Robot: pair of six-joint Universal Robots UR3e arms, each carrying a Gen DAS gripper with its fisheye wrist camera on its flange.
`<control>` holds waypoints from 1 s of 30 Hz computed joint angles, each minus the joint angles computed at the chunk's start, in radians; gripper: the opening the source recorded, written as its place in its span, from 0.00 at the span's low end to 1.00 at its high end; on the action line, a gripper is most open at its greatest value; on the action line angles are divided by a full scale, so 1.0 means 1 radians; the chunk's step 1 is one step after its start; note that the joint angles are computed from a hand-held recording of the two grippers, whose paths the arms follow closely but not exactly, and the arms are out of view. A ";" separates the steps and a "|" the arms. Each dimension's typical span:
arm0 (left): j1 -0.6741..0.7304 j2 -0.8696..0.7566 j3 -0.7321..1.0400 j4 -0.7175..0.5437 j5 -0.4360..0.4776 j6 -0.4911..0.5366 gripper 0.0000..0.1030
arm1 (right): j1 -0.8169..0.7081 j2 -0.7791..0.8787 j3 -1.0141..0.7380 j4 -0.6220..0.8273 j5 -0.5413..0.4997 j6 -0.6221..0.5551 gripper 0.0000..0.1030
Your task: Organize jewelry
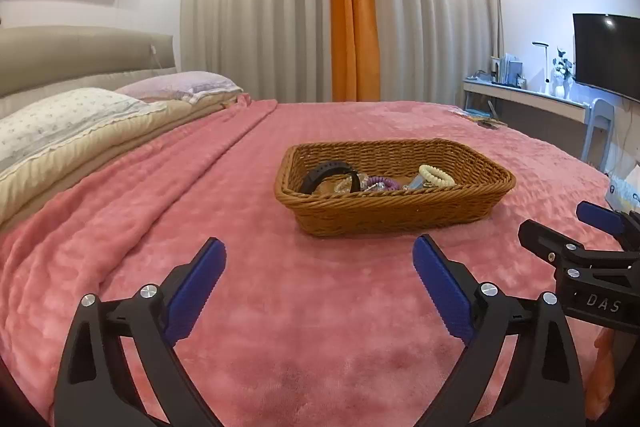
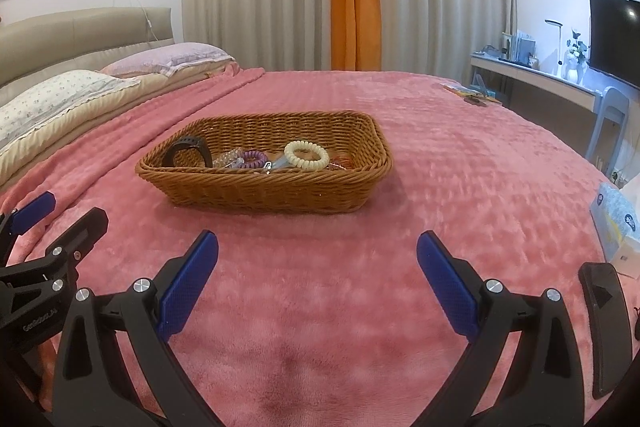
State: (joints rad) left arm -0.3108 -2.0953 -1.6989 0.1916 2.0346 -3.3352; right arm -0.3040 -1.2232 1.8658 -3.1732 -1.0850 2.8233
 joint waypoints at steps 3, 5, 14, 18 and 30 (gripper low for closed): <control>-0.001 0.002 -0.002 0.002 0.001 -0.006 0.90 | 0.000 0.000 0.003 -0.010 0.000 0.003 0.92; 0.000 0.001 -0.002 0.003 0.003 -0.008 0.90 | -0.003 -0.003 0.016 -0.030 0.008 0.004 0.92; -0.019 -0.007 0.010 0.012 0.029 0.006 0.90 | -0.003 -0.016 0.055 -0.090 0.015 -0.002 0.92; -0.020 -0.008 0.011 0.012 0.030 0.003 0.90 | -0.003 -0.016 0.054 -0.089 0.016 0.000 0.92; -0.022 -0.010 0.015 0.008 0.032 0.000 0.91 | -0.001 -0.018 0.057 -0.086 0.015 0.002 0.92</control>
State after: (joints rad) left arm -0.3327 -2.1054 -1.6837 0.1997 2.0669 -3.3352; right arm -0.3047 -1.2408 1.9227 -3.2591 -1.0700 2.8253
